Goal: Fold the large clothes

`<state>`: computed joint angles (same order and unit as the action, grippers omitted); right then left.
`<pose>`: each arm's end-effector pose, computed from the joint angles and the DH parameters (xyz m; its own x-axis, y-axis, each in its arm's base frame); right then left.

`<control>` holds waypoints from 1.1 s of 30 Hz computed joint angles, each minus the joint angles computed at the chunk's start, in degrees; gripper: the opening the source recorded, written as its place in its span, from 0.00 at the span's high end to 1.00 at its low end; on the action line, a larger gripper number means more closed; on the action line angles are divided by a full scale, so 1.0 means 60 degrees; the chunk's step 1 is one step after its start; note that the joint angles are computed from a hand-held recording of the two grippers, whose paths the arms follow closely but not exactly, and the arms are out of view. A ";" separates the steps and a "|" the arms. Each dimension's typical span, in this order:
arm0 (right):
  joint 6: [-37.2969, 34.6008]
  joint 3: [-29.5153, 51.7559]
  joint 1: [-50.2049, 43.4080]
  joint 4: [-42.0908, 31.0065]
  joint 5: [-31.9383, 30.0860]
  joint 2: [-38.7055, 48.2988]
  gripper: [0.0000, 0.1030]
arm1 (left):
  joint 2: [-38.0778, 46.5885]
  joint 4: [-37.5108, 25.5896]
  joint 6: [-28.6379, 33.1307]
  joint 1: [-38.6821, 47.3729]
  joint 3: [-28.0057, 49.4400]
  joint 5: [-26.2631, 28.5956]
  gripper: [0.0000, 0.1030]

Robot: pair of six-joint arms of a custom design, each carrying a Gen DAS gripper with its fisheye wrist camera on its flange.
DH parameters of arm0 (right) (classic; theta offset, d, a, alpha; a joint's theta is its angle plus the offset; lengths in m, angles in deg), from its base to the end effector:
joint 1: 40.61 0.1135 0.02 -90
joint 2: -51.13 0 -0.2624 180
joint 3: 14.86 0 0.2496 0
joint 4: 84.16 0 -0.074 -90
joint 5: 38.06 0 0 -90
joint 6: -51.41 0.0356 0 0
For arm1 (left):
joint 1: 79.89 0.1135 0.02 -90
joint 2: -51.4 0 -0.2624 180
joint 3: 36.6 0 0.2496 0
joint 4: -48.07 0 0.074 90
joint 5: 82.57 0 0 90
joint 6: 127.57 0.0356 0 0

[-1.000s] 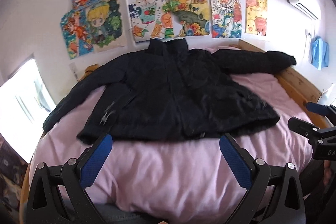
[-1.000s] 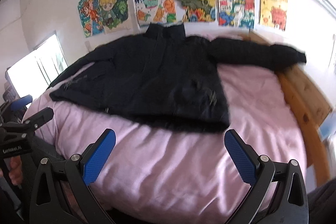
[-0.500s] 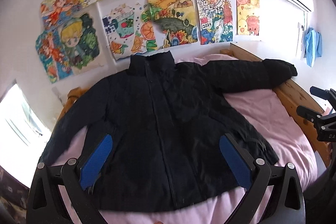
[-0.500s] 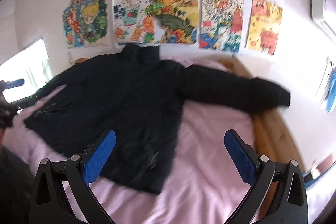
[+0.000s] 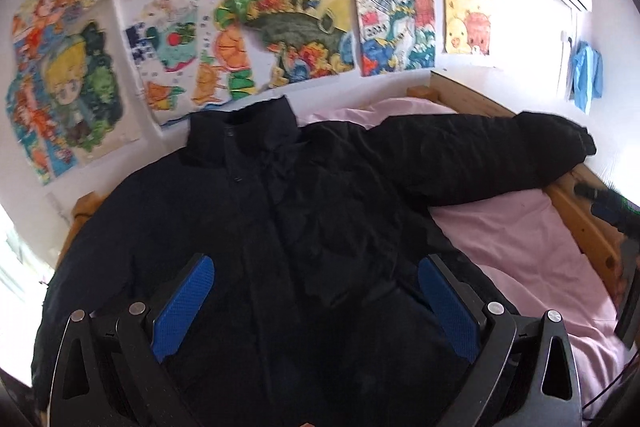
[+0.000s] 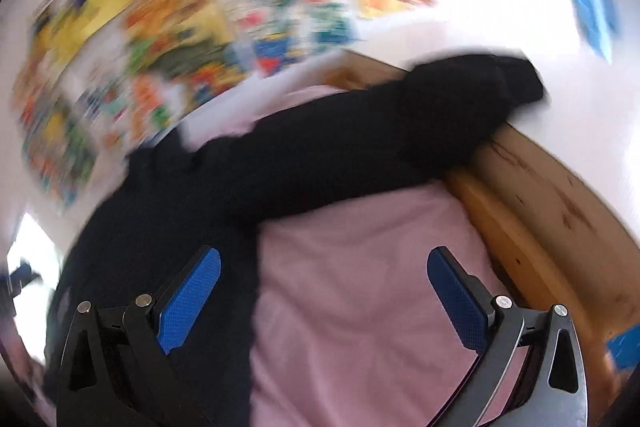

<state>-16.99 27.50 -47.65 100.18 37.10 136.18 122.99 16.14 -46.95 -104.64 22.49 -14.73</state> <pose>0.2650 -0.0235 0.1384 -0.6023 0.4329 -0.6707 0.1515 0.8869 0.4365 0.2392 -0.0955 0.2336 -0.6506 0.1337 -0.7476 0.0376 0.9888 0.1441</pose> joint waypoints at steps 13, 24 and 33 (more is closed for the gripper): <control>0.3889 0.2079 -0.0489 0.4111 0.1466 0.5159 0.11 | 0.2242 0.2668 0.0373 0.1367 -0.0433 0.1895 0.00; 0.5823 0.2810 -0.0474 0.5596 0.2806 0.6427 0.47 | 0.1712 0.2609 0.0587 0.2993 -0.0735 0.1982 0.00; 0.3304 0.3318 0.0454 0.3878 0.4804 0.5007 0.93 | 0.1490 0.2109 0.1016 0.4463 -0.0432 0.3570 0.00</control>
<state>2.84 47.40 -44.93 123.45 65.92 166.23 131.93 28.80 -40.85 -77.87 19.90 6.69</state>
